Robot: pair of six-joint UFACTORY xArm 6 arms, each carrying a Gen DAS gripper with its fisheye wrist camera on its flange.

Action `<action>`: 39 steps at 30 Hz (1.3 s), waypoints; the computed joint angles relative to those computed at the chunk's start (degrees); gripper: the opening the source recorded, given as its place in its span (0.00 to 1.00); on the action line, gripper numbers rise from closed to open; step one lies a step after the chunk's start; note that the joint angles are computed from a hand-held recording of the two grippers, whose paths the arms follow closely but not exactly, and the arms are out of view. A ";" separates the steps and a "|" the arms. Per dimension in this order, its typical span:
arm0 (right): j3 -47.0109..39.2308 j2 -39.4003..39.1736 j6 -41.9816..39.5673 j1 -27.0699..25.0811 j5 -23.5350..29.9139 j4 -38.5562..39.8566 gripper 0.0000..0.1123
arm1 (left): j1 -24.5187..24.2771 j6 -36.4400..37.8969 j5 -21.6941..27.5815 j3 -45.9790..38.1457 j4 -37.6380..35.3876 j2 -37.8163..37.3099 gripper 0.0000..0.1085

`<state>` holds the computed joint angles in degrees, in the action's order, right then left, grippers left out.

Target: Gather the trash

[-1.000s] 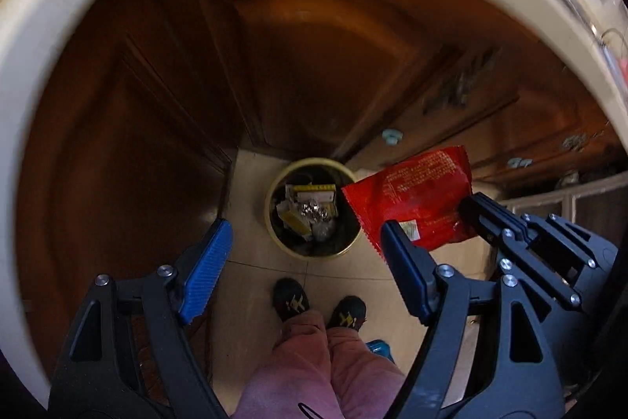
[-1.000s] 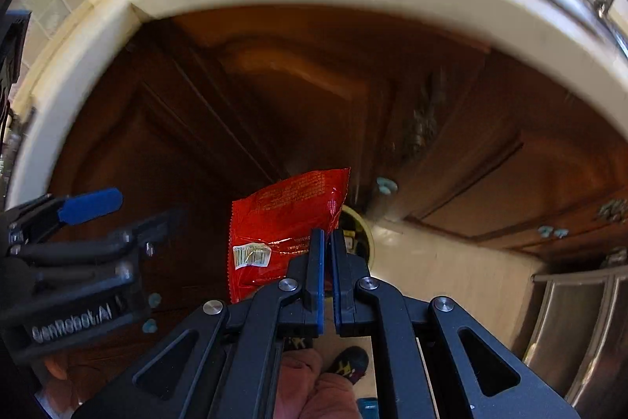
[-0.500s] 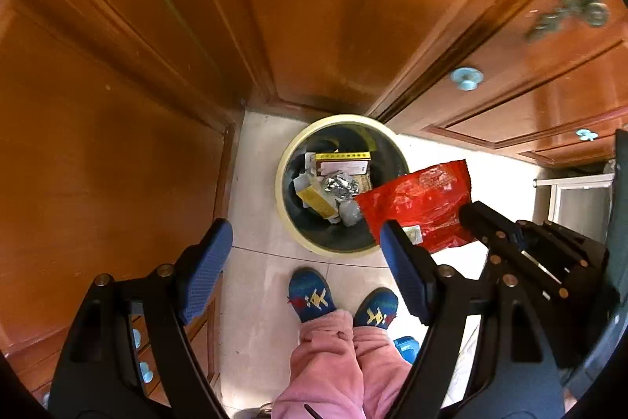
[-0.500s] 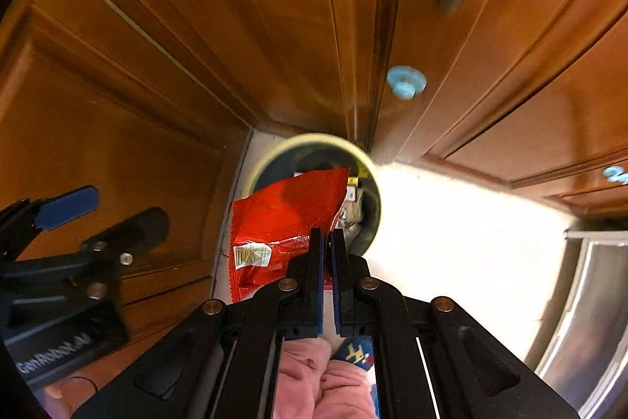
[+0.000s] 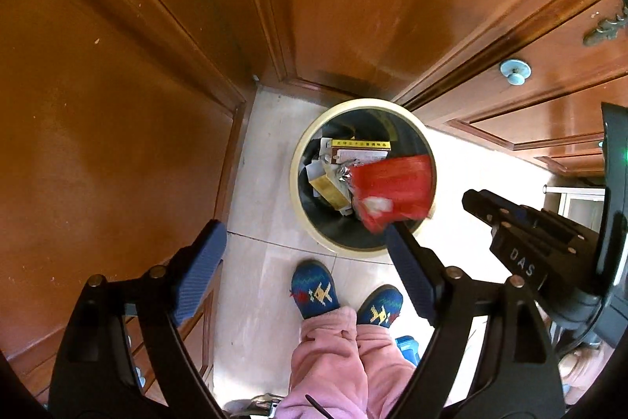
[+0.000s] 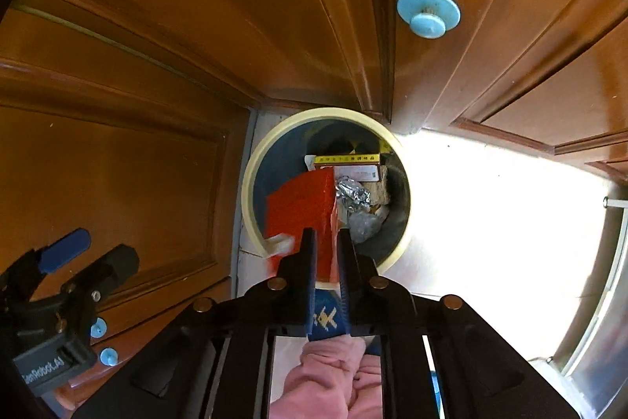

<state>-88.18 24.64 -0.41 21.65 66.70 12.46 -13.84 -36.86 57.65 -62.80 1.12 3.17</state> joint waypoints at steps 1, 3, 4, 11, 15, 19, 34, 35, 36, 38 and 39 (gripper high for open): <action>-0.05 0.06 0.06 -0.10 0.20 -0.05 0.16 | 0.01 0.13 0.19 -0.13 -0.08 -0.04 0.75; 0.51 -0.66 0.16 -0.28 0.42 -0.23 0.20 | -0.20 0.17 0.41 -0.42 0.02 -0.10 0.75; 0.40 -0.62 0.26 -0.35 0.54 -0.34 0.20 | -0.29 0.23 0.41 -0.57 0.10 -0.15 0.76; 1.00 -3.28 0.74 -1.06 1.99 -0.59 0.20 | -1.35 0.44 1.85 -2.54 0.13 -1.10 0.76; 1.33 -5.42 0.81 -1.47 2.79 -0.39 0.20 | -2.09 1.38 3.37 -4.08 -1.10 -1.75 0.76; 1.60 -8.41 0.81 -1.94 4.07 -0.08 0.20 | -3.32 1.36 4.87 -5.40 -1.49 -3.02 0.76; -14.66 -14.63 1.43 -4.02 19.42 0.72 0.20 | -6.45 -2.63 19.08 -21.93 -1.07 -7.63 0.76; -16.88 -14.32 1.60 -4.07 20.71 0.80 0.20 | -6.36 -2.68 20.06 -23.45 -0.87 -7.67 0.76; -19.73 -13.73 1.73 -4.14 22.29 0.74 0.20 | -6.42 -2.80 21.19 -25.25 -0.53 -7.68 0.76; -26.00 -12.00 2.28 -4.13 25.79 0.67 0.20 | -6.60 -2.91 23.35 -28.69 0.29 -7.57 0.76; -29.31 -10.92 2.59 -4.13 27.53 0.77 0.21 | -6.86 -3.12 24.66 -30.80 0.93 -7.28 0.76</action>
